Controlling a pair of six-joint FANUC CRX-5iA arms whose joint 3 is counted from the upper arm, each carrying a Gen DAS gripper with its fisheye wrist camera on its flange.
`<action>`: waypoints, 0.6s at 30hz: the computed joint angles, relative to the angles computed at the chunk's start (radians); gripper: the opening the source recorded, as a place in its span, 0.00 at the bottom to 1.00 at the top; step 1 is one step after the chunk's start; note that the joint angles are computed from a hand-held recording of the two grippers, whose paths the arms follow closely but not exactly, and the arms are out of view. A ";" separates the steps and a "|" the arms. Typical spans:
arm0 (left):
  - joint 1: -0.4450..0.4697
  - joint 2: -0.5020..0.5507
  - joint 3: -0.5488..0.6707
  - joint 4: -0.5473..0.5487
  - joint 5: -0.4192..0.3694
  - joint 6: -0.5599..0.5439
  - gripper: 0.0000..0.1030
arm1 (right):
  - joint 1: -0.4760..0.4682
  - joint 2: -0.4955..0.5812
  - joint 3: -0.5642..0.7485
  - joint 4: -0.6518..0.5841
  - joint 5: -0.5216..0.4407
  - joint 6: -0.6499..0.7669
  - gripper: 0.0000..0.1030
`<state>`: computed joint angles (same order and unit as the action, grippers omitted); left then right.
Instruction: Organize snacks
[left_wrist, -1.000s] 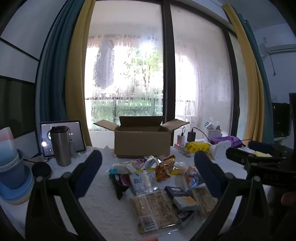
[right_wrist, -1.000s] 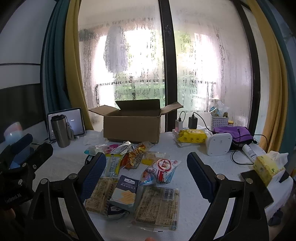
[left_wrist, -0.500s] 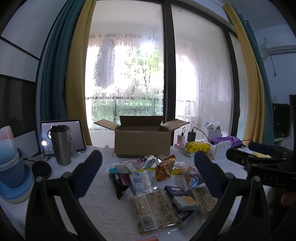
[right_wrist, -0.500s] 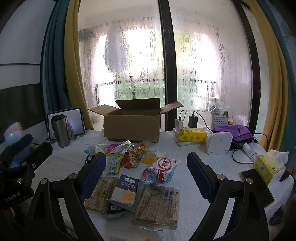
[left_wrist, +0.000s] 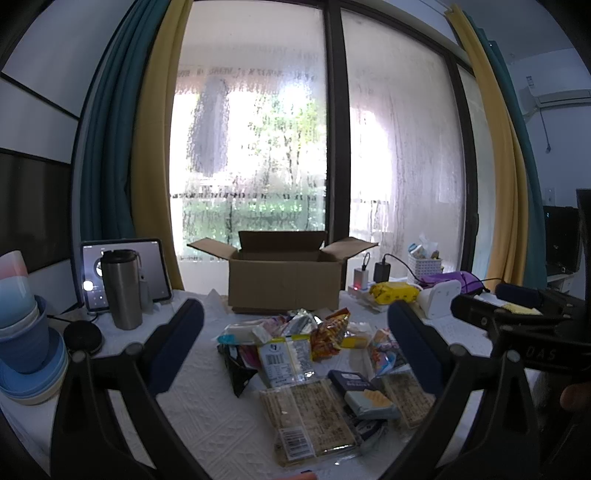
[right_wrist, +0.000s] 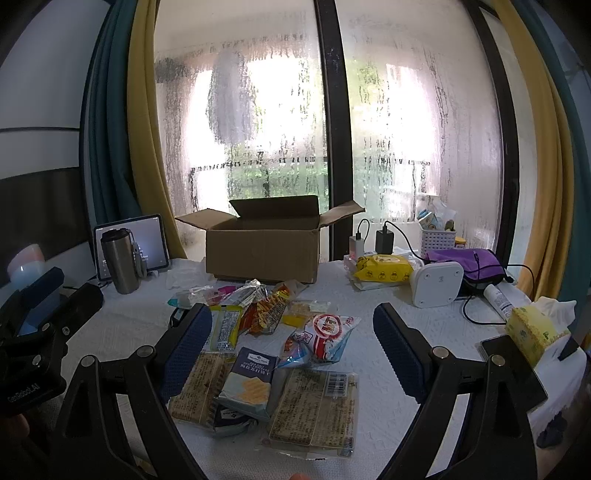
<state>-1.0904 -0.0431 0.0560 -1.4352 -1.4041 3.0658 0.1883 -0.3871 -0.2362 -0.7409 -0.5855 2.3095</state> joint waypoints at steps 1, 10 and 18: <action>0.002 0.000 0.000 0.002 0.002 0.000 0.98 | -0.001 0.001 0.001 -0.001 -0.002 0.001 0.89; 0.002 0.001 0.001 0.002 0.001 0.000 0.98 | -0.004 0.002 0.003 -0.005 -0.006 0.004 0.89; 0.001 0.001 0.001 0.001 -0.001 0.002 0.98 | -0.007 0.004 0.005 -0.007 -0.009 0.005 0.89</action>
<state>-1.0899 -0.0417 0.0574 -1.4343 -1.4049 3.0674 0.1811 -0.3832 -0.2309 -0.7476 -0.5944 2.3141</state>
